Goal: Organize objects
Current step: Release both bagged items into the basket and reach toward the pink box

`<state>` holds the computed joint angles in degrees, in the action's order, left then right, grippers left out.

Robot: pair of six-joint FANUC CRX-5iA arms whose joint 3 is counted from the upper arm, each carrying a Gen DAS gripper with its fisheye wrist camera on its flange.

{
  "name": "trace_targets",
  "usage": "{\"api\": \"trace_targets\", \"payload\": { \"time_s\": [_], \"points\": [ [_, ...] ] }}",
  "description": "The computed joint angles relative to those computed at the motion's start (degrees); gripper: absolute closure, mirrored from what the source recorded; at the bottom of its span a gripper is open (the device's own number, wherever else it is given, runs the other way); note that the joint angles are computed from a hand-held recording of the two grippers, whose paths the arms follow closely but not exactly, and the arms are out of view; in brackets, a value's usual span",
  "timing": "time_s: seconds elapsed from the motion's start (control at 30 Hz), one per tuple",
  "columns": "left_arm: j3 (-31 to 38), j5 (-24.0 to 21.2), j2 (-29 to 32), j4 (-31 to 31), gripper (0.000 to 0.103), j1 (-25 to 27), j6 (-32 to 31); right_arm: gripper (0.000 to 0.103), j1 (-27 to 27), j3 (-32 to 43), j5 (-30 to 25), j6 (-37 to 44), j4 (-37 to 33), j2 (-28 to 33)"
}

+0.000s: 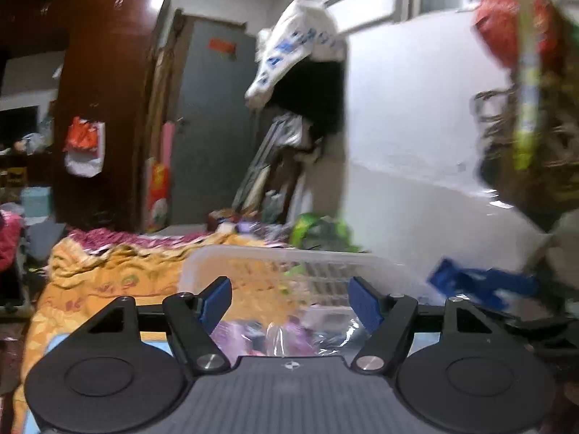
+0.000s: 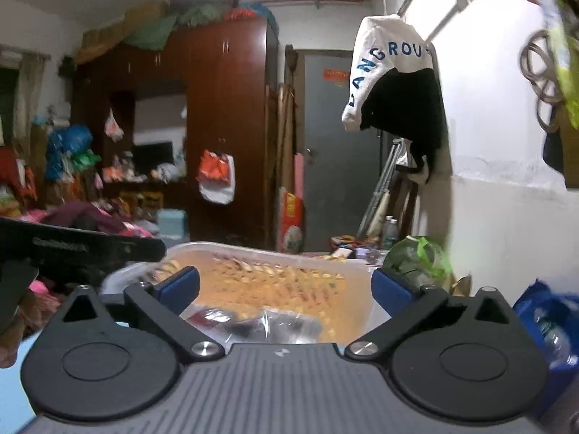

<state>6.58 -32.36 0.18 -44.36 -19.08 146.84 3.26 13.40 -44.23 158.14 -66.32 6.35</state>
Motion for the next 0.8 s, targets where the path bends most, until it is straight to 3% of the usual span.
{"api": "trace_targets", "payload": {
  "time_s": [0.13, 0.27, 0.33, 0.43, 0.57, 0.6, 0.67, 0.8],
  "points": [
    [-5.93, -2.84, -3.22, -5.04, 0.021, -7.04, 1.79, 0.000, -6.11, -4.89, -8.98, 4.49, -5.90, -1.34],
    [-10.80, -1.21, -3.32, -7.59, 0.021, -11.01, 4.29, 0.000, -4.39, -8.67, -8.75, 5.52, -0.54, -1.61],
    [-11.09, -2.45, -2.65, -8.78, 0.021, -11.88, 5.48, 0.000, -2.44, -8.74, -8.30, 5.68, 2.77, -1.02],
    [-11.31, -2.42, -1.83, -7.71, 0.021, -11.36, 5.58, 0.012, 0.27, -7.21, -7.77, 2.15, 7.16, 0.23],
    [-13.59, 2.03, -2.89, -4.97, 0.021, -8.75, 4.40, 0.017, -0.86, -3.43, -15.15, -1.19, 7.24, 3.85],
    [-13.92, 2.77, -2.91, -3.55, 0.021, -7.99, 2.24, 0.022, -1.31, -2.84, -16.82, -1.59, 7.11, 4.54],
    [-14.25, 4.65, -2.51, 0.99, 0.020, -5.97, -2.34, 0.050, -2.64, -1.98, -19.57, -1.06, 5.74, 5.51],
    [-14.08, 5.06, -2.19, 0.04, 0.020, -6.04, -1.34, 0.054, -5.73, -4.60, -18.77, 1.18, 0.53, 4.43]
  ]
}}
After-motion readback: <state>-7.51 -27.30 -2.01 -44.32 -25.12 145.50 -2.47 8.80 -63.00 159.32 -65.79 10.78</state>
